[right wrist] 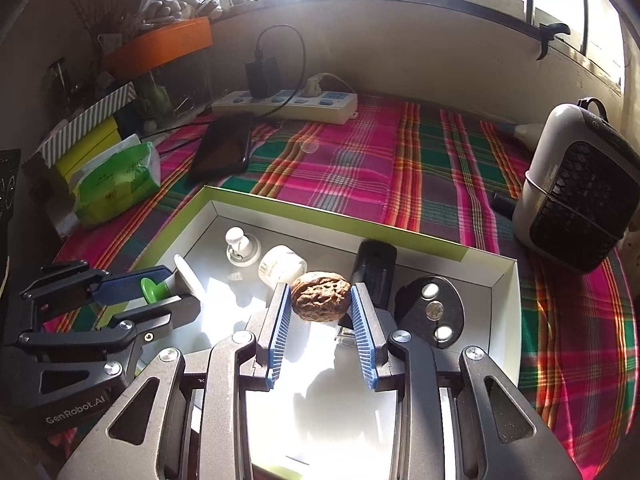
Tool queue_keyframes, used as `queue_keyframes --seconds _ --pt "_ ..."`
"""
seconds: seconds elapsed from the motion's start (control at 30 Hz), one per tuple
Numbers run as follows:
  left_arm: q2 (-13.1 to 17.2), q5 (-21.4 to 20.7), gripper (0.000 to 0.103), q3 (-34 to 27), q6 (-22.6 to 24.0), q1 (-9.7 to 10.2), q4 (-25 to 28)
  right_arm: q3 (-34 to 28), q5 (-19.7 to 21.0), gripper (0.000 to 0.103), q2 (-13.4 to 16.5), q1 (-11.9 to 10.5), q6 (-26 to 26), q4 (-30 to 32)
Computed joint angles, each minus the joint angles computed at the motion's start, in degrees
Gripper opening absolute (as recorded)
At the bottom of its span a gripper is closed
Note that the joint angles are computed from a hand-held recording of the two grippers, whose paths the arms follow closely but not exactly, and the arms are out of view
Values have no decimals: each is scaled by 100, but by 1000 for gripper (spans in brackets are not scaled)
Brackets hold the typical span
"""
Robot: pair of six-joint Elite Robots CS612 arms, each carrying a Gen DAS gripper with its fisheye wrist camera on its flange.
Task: Organize objects
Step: 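Carry the green spool and walnut over the white box with both tools, then lower the walnut into the box and open the right tool while the left holds the spool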
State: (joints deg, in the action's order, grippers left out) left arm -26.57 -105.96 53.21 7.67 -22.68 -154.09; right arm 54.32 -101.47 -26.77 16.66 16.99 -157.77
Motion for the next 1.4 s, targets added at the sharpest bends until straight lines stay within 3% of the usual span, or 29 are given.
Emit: queue_keyframes --seconds 0.7,1.4 --pt "30 -4 30 -38 60 -6 -28 -523 117 32 256 -7 -336 534" --pt "30 26 30 -17 96 -19 -54 -586 41 32 321 7 -518 461"
